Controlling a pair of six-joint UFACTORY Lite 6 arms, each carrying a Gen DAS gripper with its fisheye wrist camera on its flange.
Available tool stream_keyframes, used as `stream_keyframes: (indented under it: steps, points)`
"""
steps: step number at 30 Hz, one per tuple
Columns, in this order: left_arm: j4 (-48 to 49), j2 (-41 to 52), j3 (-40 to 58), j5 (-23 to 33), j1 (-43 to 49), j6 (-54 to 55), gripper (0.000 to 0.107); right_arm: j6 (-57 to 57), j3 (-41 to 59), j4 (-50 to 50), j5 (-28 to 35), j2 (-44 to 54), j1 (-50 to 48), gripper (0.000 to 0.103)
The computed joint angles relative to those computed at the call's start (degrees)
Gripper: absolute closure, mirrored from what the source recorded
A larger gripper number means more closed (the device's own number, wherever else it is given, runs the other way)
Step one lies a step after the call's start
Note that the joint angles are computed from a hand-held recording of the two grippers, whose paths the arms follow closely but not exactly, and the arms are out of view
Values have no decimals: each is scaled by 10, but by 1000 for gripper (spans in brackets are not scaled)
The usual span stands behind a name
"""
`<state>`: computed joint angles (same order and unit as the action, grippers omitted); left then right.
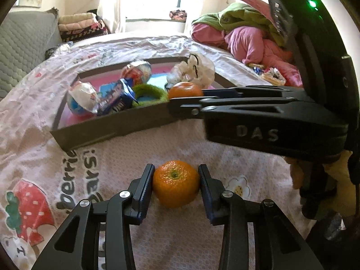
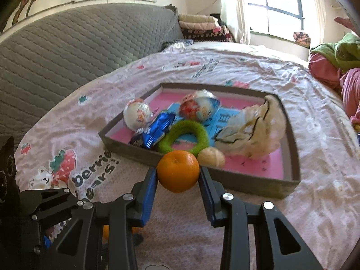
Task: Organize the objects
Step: 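Close left tool on one orange while right tool grasps the other orange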
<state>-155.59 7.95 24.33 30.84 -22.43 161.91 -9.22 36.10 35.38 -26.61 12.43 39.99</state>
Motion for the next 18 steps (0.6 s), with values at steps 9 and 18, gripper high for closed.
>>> stream_keyframes:
  steps: [9,18]
  points:
    - [-61,-25,29,-6,31,53,67,-33,-30,30,-22,-56,-13,65]
    - [-93,-7,80,-6,61,87,67,-73,-47,68,-55,-90,-12,65]
